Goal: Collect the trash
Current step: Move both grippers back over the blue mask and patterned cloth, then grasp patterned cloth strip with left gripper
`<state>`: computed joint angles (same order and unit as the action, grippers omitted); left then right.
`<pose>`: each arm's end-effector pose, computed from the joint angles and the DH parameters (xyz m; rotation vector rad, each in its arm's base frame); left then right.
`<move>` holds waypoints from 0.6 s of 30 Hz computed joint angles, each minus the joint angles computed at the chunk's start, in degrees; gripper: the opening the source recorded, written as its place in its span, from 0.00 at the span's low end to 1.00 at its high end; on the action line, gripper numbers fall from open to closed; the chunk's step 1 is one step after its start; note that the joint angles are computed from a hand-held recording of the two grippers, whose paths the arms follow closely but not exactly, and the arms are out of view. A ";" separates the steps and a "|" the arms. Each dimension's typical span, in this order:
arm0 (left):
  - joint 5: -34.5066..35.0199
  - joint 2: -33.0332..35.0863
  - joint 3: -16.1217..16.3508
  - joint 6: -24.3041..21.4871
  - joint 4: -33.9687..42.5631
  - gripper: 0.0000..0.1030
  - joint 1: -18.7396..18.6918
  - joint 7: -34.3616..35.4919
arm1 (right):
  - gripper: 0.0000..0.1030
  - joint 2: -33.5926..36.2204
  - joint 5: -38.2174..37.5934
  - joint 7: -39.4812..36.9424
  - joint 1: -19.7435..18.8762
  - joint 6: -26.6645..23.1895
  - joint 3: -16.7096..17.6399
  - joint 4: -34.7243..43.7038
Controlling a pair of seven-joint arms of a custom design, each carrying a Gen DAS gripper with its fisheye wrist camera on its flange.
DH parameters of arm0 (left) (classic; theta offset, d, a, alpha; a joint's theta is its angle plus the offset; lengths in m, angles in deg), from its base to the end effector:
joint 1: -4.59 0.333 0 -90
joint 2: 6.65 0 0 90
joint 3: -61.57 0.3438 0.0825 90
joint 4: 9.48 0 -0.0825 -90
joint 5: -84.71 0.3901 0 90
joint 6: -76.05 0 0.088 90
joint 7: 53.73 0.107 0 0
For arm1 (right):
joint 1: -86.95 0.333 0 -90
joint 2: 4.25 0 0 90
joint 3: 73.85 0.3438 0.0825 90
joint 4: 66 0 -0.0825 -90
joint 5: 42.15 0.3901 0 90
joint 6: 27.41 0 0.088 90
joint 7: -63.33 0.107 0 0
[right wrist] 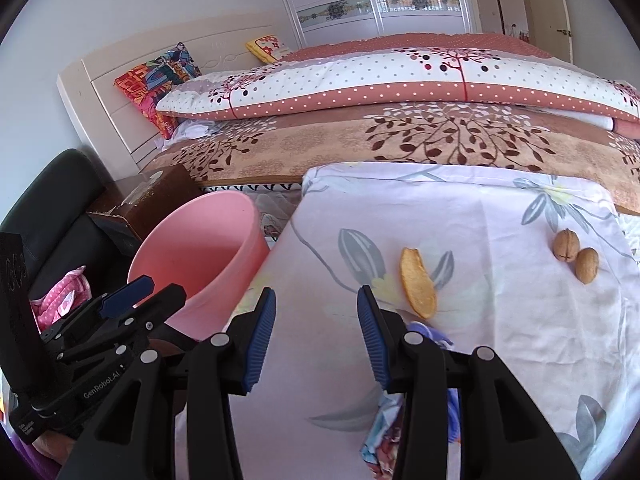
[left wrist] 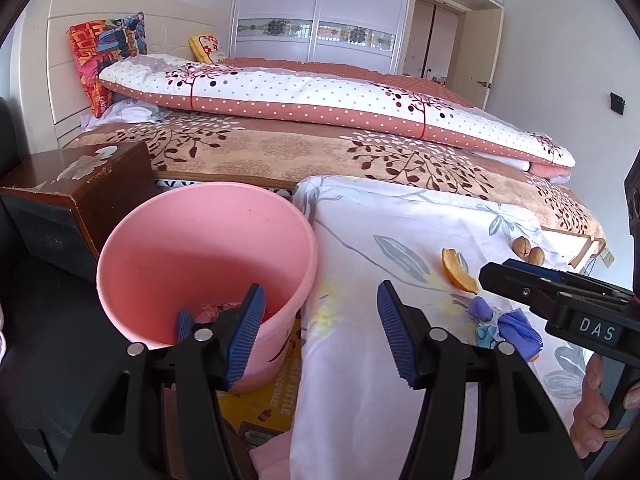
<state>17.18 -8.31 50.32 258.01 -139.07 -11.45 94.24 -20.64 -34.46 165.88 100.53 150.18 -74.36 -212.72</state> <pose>0.5135 -0.1705 0.4682 -1.4782 1.9977 -1.0823 0.4611 0.0954 0.4879 -1.5678 1.7741 -0.4834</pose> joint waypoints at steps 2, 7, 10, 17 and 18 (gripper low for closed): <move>-4.56 -0.11 -0.25 -0.39 0.58 0.57 -0.79 4.86 | 0.41 -1.69 -0.99 1.27 -2.20 -0.43 1.15 -1.86; -12.47 -0.35 -1.23 -1.54 1.60 0.56 -1.78 14.05 | 0.41 -5.40 -4.58 3.68 -7.41 -1.44 3.61 -5.69; -13.18 -1.04 -1.61 -4.04 1.02 0.51 -1.80 15.74 | 0.41 -7.68 -7.00 5.31 -10.58 -1.47 4.86 -8.16; -0.05 -1.21 -1.44 -13.34 -0.52 0.43 -1.31 5.60 | 0.41 -10.58 -7.13 6.71 -11.60 -1.97 2.28 -11.69; 1.70 -1.03 -1.42 -14.64 -0.60 0.43 -1.23 4.09 | 0.41 -10.77 -6.88 6.58 -11.37 -1.91 1.65 -11.95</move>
